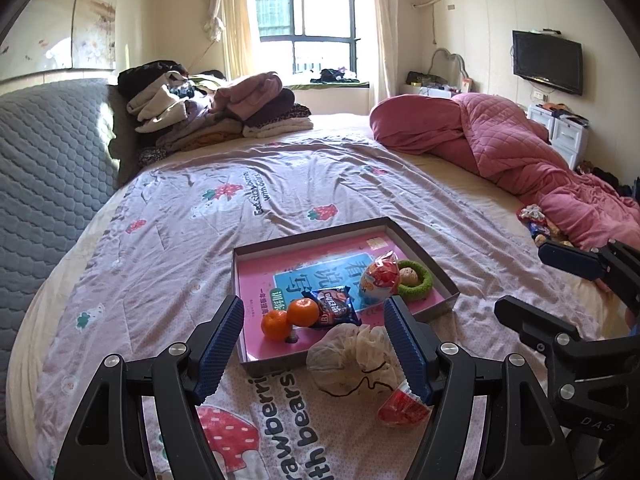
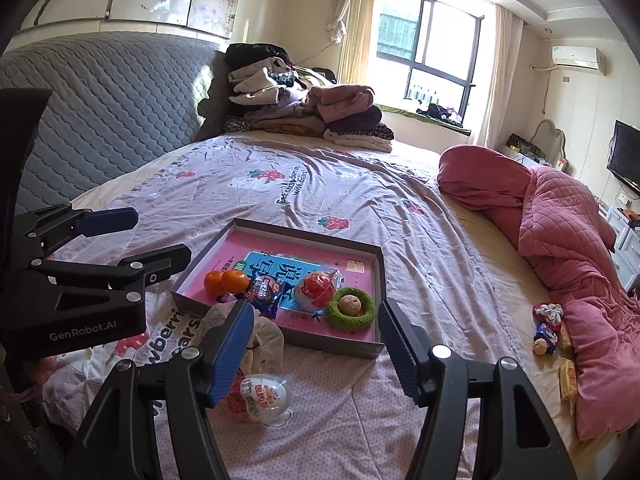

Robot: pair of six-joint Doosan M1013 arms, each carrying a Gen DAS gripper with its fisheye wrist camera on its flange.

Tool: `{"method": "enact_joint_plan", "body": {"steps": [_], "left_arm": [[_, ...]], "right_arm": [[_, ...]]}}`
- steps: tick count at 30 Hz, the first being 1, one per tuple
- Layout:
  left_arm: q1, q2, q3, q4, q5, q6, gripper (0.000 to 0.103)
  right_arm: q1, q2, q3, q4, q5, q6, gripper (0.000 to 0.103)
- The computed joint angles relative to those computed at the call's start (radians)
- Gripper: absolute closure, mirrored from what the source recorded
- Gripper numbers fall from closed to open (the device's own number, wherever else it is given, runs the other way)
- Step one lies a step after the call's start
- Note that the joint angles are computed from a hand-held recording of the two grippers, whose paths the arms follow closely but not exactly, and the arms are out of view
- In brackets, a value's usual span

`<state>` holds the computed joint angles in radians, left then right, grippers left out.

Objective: Organize objects
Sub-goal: 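Withdraw both open grippers up and away from the tray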

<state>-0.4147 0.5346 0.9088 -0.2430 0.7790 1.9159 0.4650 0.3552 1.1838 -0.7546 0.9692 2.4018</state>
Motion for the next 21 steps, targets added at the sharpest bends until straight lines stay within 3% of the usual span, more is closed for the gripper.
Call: {"method": "enact_joint_plan", "body": {"steps": [21], "left_arm": [[0.008, -0.022, 0.053, -0.012, 0.009, 0.026, 0.029]], "right_arm": [[0.016, -0.019, 0.051, 0.018, 0.012, 0.015, 0.039]]}}
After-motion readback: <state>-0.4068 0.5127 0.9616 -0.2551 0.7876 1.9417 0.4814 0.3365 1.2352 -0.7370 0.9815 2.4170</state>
